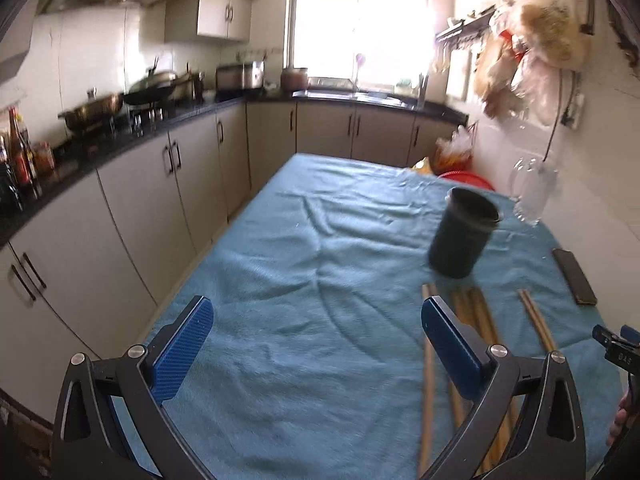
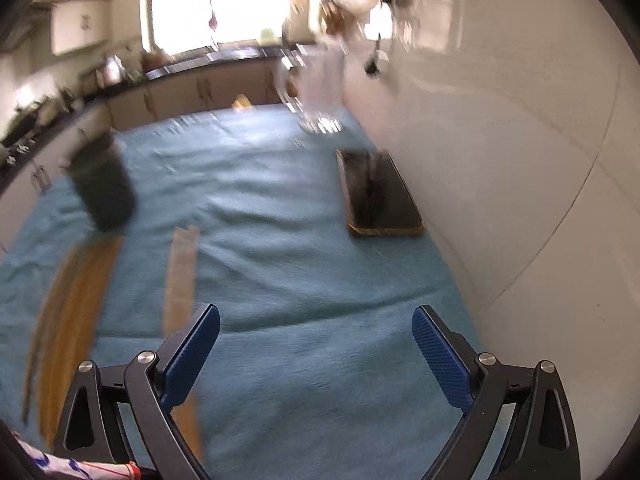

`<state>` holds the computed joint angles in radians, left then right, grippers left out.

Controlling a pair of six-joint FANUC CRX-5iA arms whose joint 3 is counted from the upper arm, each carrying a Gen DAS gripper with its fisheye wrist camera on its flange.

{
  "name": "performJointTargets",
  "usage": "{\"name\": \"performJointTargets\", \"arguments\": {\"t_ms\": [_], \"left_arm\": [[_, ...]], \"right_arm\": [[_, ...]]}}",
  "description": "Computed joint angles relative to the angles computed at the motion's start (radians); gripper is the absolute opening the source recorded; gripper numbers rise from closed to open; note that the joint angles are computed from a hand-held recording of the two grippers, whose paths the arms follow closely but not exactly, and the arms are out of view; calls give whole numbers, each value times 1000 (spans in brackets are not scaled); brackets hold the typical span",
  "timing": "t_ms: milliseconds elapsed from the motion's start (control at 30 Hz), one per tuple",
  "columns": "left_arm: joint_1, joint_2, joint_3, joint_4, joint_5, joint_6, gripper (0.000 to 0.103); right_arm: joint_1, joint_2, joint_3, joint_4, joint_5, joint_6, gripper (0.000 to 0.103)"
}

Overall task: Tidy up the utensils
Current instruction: 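Move both grippers over the loose wooden chopsticks on the towel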

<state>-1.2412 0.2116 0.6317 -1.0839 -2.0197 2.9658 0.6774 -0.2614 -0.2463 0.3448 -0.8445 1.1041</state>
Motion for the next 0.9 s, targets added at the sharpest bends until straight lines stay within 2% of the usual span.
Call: {"name": "performJointTargets", "arguments": {"t_ms": [200,300,333,533,900], "left_arm": [[-76,119,173,-143,-114,-142,103],[-89,148,219,-163,-124,-187,103],[-95,137,185,-144,-121,-156,103],[-98,149,194,-111,-114,-140,103],[-110,172,220,-98,-121,-156,103]], "right_arm": [[122,-215,-244,351,207,-360,99],[143,-253,-287,432,246,-460,99],[150,-261,-297,443,255,-472,99],[188,-291,-314,430,238,-452,99],[212,-308,-307,378,174,-406,99]]}}
